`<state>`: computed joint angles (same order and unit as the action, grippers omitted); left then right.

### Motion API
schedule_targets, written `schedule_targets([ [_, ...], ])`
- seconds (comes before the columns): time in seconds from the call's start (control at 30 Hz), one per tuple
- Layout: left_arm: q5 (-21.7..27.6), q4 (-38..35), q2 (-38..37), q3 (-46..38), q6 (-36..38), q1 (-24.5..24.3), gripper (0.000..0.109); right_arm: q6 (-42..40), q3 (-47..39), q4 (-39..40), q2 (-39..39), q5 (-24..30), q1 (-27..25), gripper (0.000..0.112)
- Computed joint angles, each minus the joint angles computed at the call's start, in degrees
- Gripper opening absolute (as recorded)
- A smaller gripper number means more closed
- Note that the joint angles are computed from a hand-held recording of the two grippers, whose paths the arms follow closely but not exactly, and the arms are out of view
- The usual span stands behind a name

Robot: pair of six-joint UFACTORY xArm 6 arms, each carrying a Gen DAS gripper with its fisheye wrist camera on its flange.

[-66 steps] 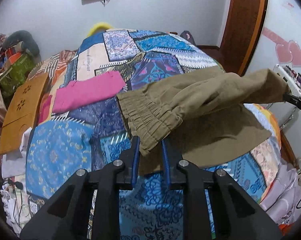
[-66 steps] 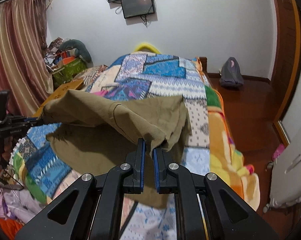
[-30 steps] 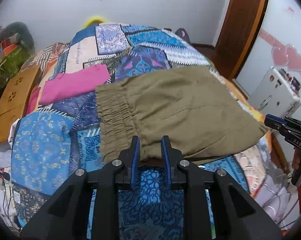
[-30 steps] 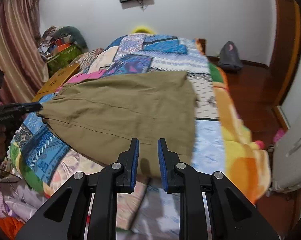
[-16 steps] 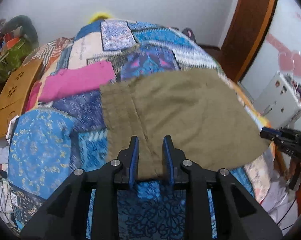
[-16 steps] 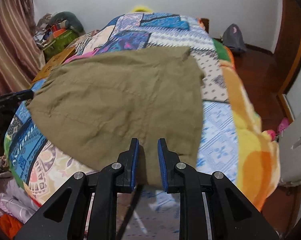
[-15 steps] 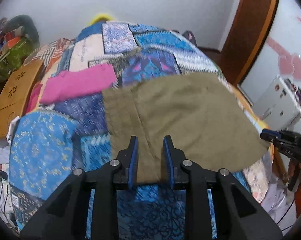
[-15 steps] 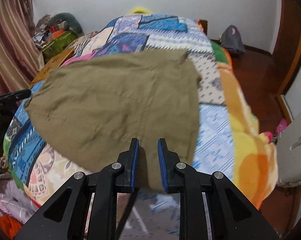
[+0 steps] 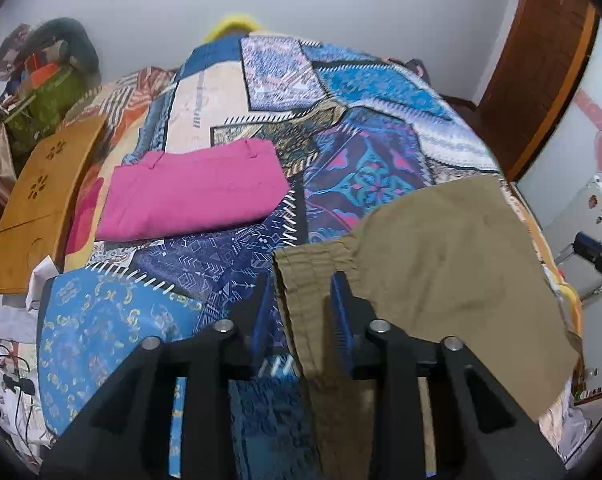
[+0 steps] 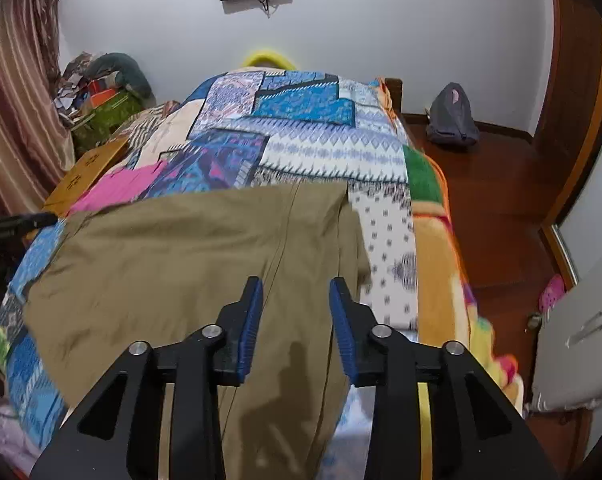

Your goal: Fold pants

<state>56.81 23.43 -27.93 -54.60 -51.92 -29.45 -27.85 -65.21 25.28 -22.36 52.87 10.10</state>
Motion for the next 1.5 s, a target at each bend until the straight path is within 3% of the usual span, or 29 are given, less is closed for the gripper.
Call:
schedule_targets([
  [0.07, 0.15, -0.44, 1.79, -0.77, 0.03, 1.33, 0.053, 0.31, -1.82, -0.61, 2.9, -1.86, 0.65, 0.042],
  [0.13, -1.81, -0.78, 2.3, -0.43, 0.5, 2.4, 0.054, 0.43, -3.46, -1.43, 5.64, -3.7, 1.41, 0.049],
  [0.3, -5.82, -4.71, 5.05, -0.66, 4.79, 4.38, 0.061, -0.22, -9.54, -0.63, 14.28, -5.02, 2.26, 0.05],
  [0.67, -5.67, 0.72, 10.73, -2.46, 5.54, 3.4, 0.065, 0.41, -20.76, -3.16, 28.47, -1.2, 2.61, 0.05],
  [0.87, -6.03, 3.01, 10.81, -1.52, 2.48, 3.22, 0.07, -2.82, -22.2, 0.42, 30.54, -0.65, 2.8, 0.026],
  [0.93, -6.01, 3.52, 10.7, -1.23, 1.47, 3.21, 0.072, -2.27, -22.14, -1.09, 30.76, -1.25, 3.28, 0.01],
  [1.07, -6.29, 3.75, 10.2, -0.52, -0.84, 3.47, 0.075, -1.63, -18.37, -6.28, 28.77, -7.55, 4.82, 0.008],
  [1.2, -4.62, 6.28, 10.47, -0.9, -2.89, 2.52, 0.076, 0.15, -12.52, -17.27, 26.15, -17.03, 6.79, 0.007],
  [1.5, 5.71, 11.68, 10.88, -8.14, -2.57, 0.03, 0.076, 2.41, -15.35, -15.8, 22.28, -11.41, 5.32, 0.013],
])
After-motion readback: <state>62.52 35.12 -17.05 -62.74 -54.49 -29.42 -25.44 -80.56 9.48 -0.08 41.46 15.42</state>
